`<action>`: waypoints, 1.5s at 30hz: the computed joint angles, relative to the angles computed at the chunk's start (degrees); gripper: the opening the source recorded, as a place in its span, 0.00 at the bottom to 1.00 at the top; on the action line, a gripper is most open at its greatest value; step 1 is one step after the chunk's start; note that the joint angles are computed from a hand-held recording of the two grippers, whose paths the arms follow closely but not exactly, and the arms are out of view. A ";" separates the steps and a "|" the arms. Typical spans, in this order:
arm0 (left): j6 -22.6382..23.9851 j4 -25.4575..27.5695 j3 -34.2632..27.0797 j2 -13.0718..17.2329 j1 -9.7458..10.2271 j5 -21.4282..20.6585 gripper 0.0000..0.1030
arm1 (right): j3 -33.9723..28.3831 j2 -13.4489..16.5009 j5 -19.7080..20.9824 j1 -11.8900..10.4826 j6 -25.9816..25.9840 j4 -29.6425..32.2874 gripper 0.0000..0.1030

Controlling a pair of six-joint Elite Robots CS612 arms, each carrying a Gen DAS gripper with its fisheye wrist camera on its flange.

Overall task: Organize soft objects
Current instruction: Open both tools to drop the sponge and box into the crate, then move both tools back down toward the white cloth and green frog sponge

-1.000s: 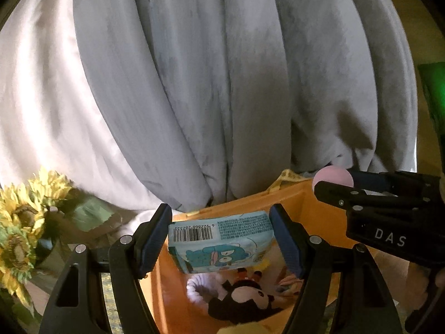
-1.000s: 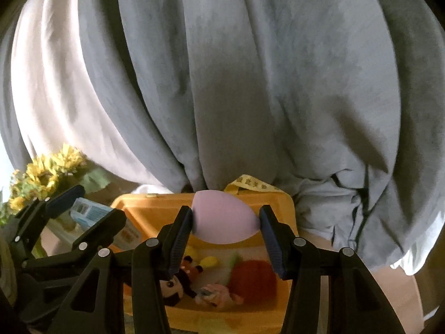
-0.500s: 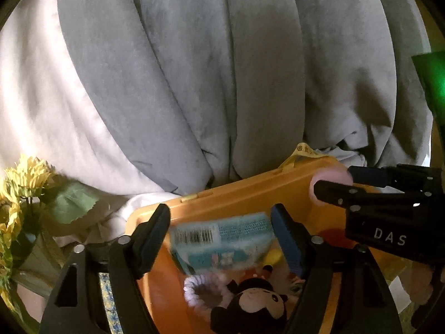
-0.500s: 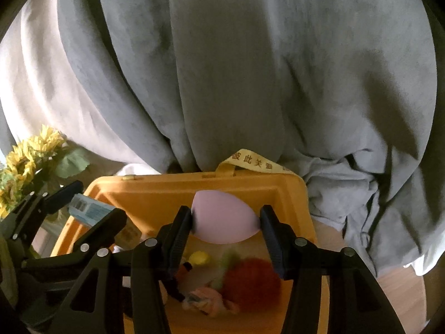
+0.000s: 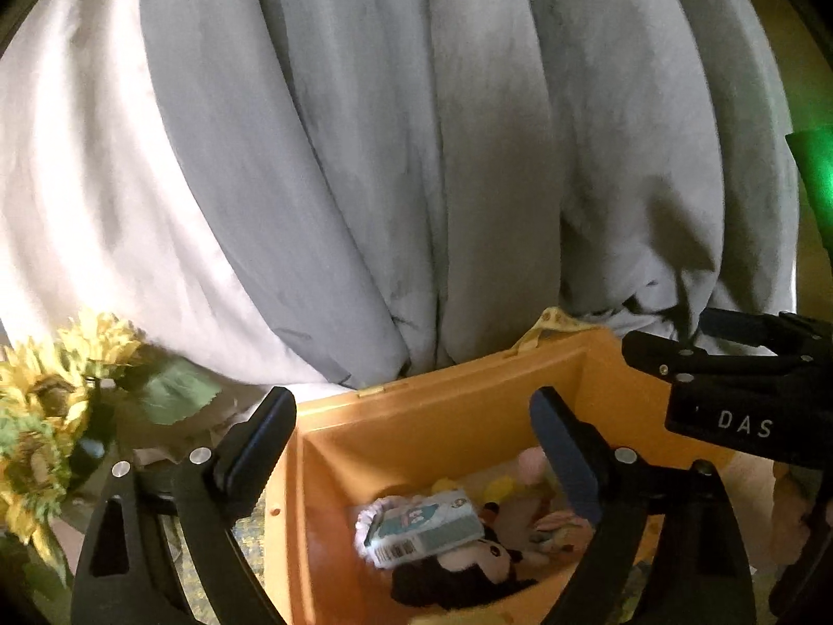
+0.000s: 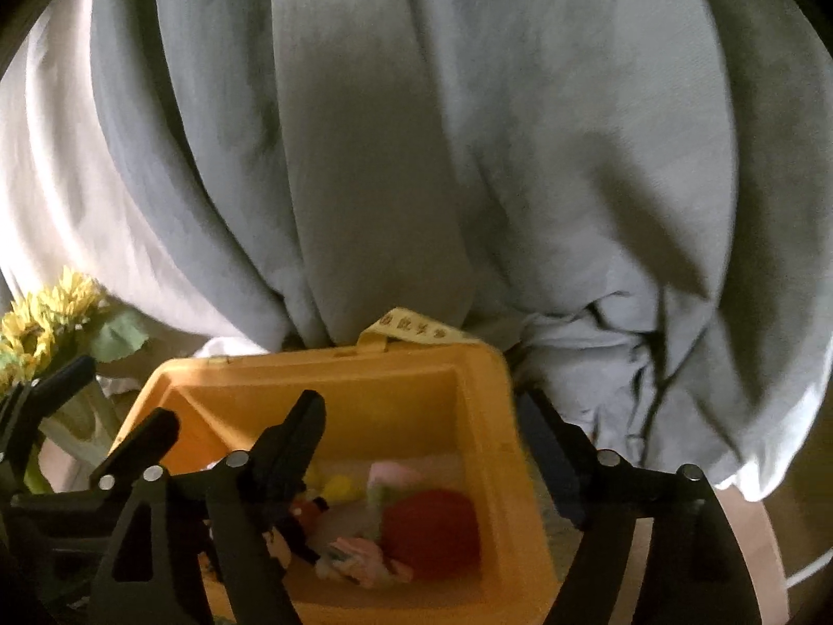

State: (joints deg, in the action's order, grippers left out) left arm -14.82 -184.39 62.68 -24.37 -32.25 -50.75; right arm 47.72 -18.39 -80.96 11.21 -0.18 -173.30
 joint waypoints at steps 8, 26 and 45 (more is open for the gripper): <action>2.62 -8.55 6.11 -2.97 -2.27 1.43 0.93 | 10.63 -5.41 -2.53 -0.66 1.27 -10.59 0.85; 1.14 -10.36 13.46 -5.97 -6.21 -1.29 0.95 | 27.26 -12.63 -7.51 -2.32 -0.04 -23.58 0.89; -0.72 0.81 12.41 -3.43 -6.67 -10.59 0.95 | 32.41 -13.71 -7.62 -3.63 -0.27 -11.28 0.89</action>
